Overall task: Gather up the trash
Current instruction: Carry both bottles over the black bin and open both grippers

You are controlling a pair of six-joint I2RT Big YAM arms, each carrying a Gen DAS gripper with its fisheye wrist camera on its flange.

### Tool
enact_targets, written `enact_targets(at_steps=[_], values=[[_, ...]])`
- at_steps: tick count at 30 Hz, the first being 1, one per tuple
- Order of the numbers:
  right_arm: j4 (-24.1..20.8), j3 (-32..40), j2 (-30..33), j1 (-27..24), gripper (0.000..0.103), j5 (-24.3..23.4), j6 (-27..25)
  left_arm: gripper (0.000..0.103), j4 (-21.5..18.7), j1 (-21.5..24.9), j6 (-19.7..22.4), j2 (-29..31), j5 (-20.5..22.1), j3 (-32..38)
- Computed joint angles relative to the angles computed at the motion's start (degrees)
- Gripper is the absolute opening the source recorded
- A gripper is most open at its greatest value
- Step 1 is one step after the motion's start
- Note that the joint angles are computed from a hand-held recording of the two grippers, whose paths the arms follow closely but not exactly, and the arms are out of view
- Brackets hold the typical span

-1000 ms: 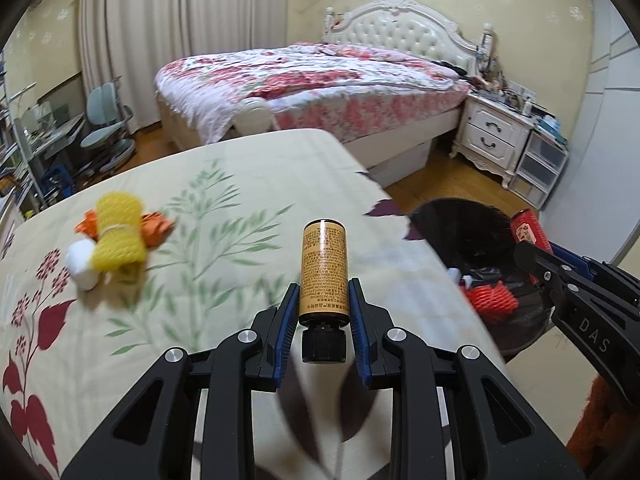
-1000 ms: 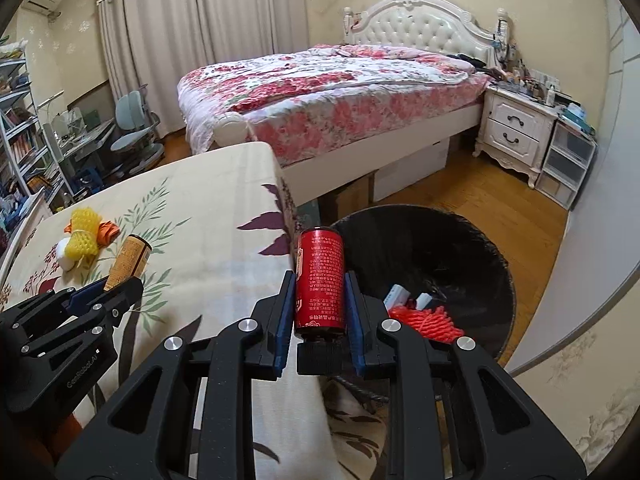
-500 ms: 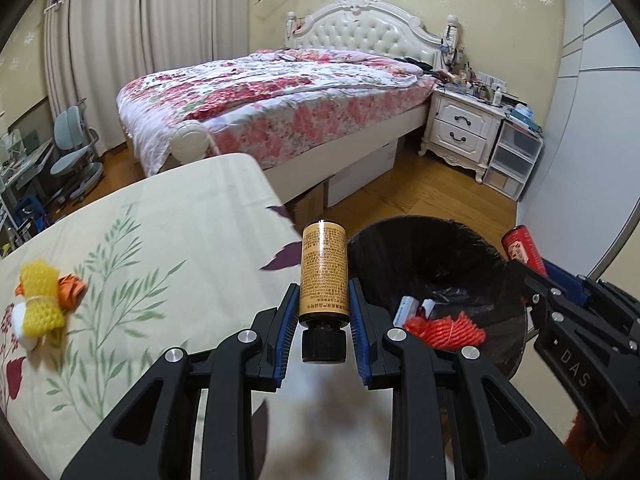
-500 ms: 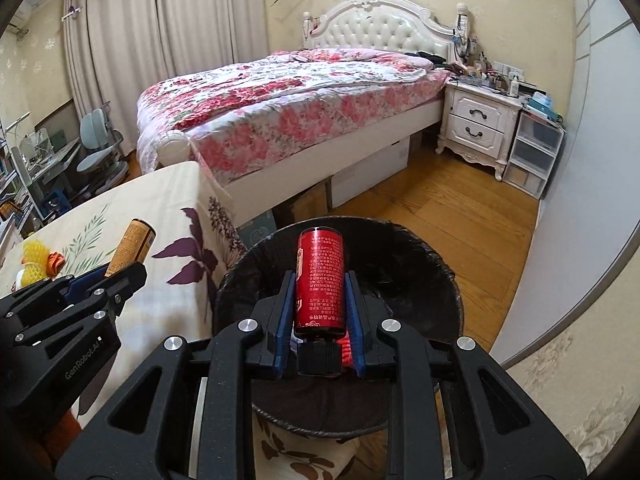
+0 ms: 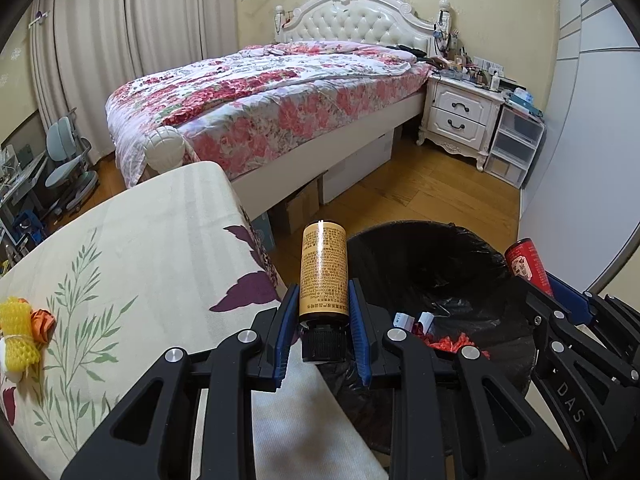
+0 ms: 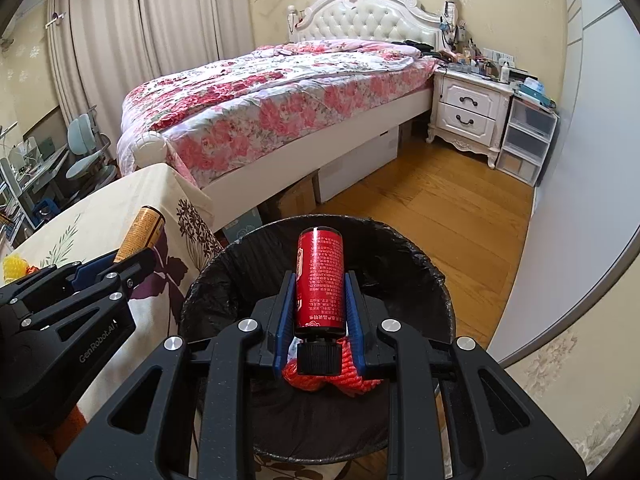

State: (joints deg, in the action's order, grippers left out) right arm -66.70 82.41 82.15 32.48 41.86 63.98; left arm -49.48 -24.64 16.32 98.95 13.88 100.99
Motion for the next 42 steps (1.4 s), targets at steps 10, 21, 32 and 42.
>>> enact_targets(at_steps=[10, 21, 32, 42], values=[[0.5, -1.3, -0.5, -1.2, 0.024, -0.2, 0.4, 0.028, -2.2, -1.5, 0.3, 2.1, -1.1, 2.7], [-3.6, 0.5, 0.6, -0.5, 0.052, 2.7, 3.2, 0.077, -0.6, -0.9, -1.7, 1.2, -2.5, 1.8], [-7.8, 3.5, 2.1, 0.7, 0.086, 5.0, 6.2, 0.083, 0.1, 1.9, -1.9, -0.6, -4.3, 0.8], [-4.9, 7.6, 5.1, 2.7, 0.094, 3.8, 5.6, 0.083, 1.1, 7.1, -2.4, -2.9, -4.2, -0.9]])
